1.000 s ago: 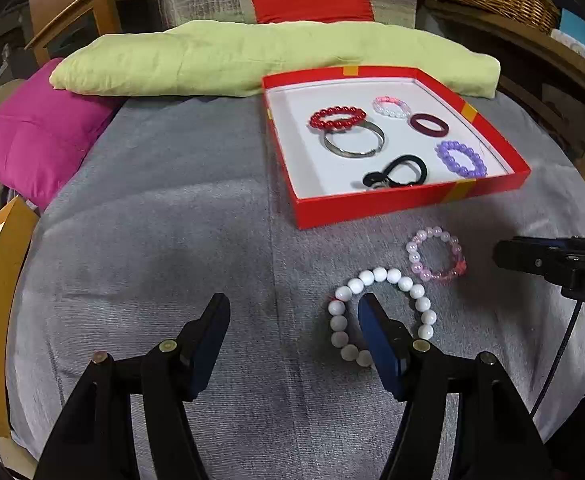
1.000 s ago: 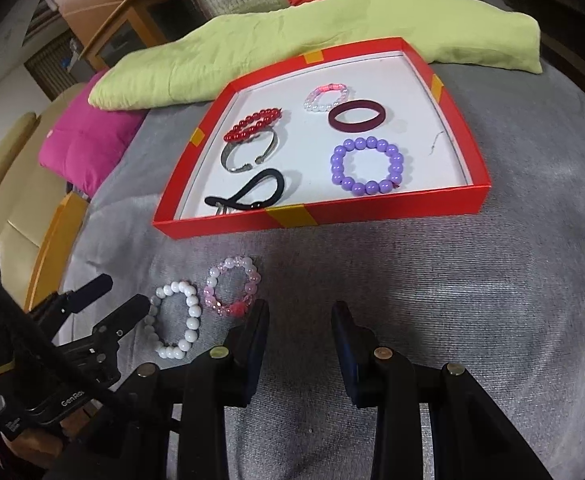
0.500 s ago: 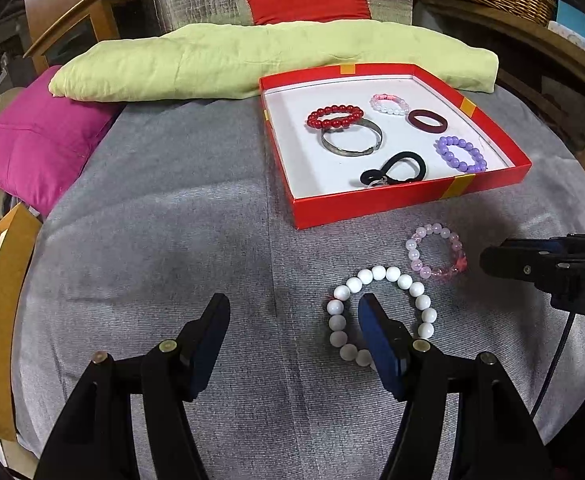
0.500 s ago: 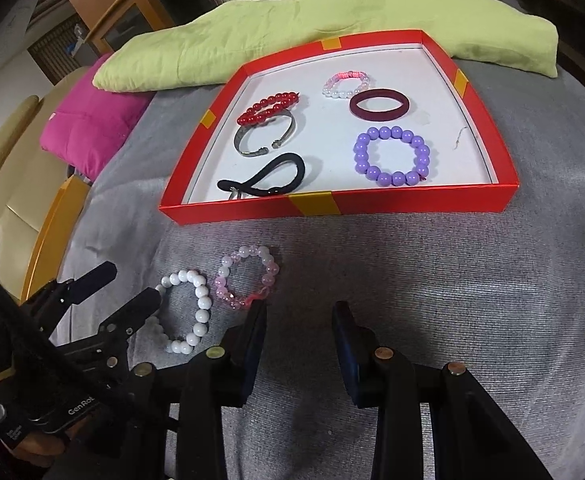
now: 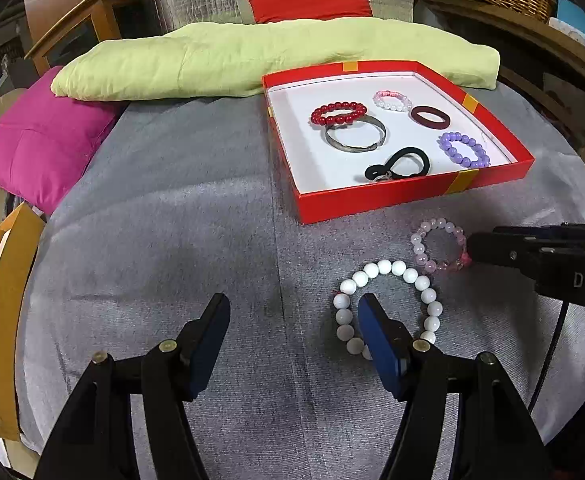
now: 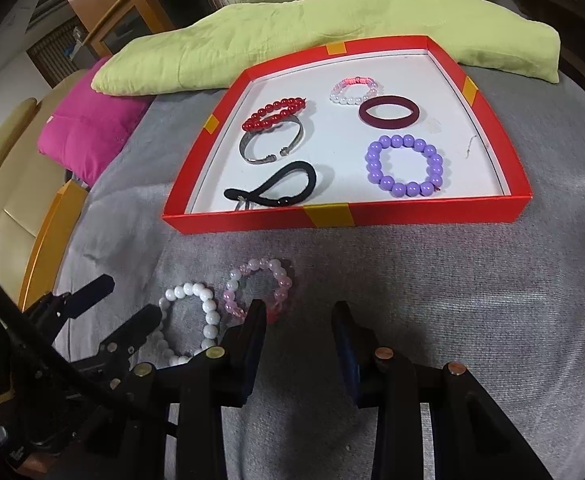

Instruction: Organize jewelry

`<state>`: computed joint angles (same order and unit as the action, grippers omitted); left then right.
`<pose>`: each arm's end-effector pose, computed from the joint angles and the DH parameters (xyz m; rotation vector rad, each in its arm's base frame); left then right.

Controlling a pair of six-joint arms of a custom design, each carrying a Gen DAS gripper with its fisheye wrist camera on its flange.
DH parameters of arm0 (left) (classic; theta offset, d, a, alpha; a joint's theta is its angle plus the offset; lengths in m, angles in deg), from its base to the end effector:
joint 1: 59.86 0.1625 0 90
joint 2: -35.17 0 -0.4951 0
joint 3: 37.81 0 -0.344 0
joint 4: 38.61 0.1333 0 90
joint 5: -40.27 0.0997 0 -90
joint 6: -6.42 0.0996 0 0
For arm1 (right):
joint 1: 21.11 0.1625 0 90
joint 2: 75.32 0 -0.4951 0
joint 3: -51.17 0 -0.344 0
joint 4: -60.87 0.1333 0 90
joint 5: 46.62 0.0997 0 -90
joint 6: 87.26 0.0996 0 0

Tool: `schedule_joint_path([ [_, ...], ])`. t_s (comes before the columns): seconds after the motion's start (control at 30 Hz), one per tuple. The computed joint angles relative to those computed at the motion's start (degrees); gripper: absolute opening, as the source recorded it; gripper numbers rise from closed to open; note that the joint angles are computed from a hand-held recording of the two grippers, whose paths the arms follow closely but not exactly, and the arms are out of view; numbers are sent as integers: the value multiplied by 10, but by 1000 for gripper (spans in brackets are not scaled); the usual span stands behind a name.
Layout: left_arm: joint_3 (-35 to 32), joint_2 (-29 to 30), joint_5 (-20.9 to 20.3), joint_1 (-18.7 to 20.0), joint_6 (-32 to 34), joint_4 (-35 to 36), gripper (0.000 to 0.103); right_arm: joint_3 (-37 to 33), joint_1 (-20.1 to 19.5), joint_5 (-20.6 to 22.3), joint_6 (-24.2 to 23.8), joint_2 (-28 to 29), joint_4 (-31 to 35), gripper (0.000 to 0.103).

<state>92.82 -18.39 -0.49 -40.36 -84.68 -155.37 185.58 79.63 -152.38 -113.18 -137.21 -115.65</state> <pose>-0.2929 -0.3252 0.1073 0.0672 2.0879 -0.7705 0.1895 -0.4287 0.2022 0.8424 -2.6951 0.2920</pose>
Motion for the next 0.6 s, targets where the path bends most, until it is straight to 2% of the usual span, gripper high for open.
schedule_joint_path([
  [0.27, -1, -5, -6, 3, 0, 2, 68, 8, 16, -20, -18, 35, -63, 35],
  [0.43, 6, -5, -9, 5, 14, -22, 68, 17, 24, -52, -52, 51, -119, 9],
  [0.6, 11, -5, -7, 6, 32, -53, 68, 8, 9, -48, -45, 30, -92, 8],
])
